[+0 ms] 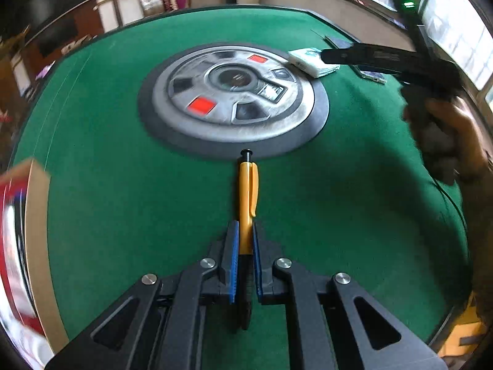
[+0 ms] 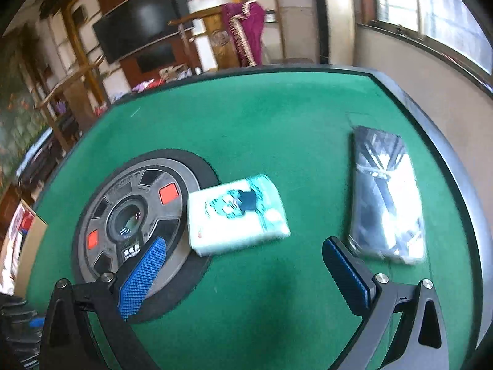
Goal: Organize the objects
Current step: 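Grasp yellow pen with left gripper while right gripper grasps cartoon tissue pack, then lift and carry the yellow pen and tissue pack toward the box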
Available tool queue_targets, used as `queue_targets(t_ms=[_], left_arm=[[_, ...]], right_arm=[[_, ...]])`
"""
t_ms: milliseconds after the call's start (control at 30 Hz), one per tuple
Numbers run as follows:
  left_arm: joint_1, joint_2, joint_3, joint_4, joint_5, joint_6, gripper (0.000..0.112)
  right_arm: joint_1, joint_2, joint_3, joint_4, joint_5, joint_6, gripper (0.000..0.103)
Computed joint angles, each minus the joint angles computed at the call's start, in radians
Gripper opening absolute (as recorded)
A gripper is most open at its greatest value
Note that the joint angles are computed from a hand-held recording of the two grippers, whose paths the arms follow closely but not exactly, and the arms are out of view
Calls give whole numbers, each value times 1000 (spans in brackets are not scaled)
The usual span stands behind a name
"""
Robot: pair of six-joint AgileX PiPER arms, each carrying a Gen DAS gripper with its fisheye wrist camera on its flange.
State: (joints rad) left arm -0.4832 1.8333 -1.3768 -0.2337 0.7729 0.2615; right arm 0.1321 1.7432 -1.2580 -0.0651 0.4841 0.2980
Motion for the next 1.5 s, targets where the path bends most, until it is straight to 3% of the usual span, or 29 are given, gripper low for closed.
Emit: queue_targets(t_ms=[133, 200, 267, 300, 367, 500, 700, 833, 1000, 1500], left_arm=[[36, -42, 68, -81, -21, 49, 9], [38, -41, 72, -93, -27, 51, 9], [35, -39, 69, -93, -30, 47, 9], [34, -37, 68, -92, -32, 47, 9], [28, -38, 71, -84, -36, 37, 9], [9, -45, 75, -42, -42, 8, 9], [-34, -65, 107, 66, -97, -89, 8], [6, -89, 146, -88, -128, 4, 8], [32, -151, 193, -154, -140, 42, 8], [119, -293, 347, -238, -216, 44, 8]], right_arm=[[25, 95, -107, -41, 85, -2, 103], [55, 116, -120, -147, 103, 79, 102], [66, 102, -97, -175, 81, 104, 93], [74, 85, -81, -192, 75, 123, 77], [80, 70, -62, -187, 78, 136, 77], [104, -10, 42, -134, 8, 139, 77], [143, -146, 189, 169, -131, 11, 77], [219, -206, 230, 13, -158, 173, 77], [226, -222, 244, 53, -180, 127, 77], [348, -201, 237, -147, -156, 294, 77]])
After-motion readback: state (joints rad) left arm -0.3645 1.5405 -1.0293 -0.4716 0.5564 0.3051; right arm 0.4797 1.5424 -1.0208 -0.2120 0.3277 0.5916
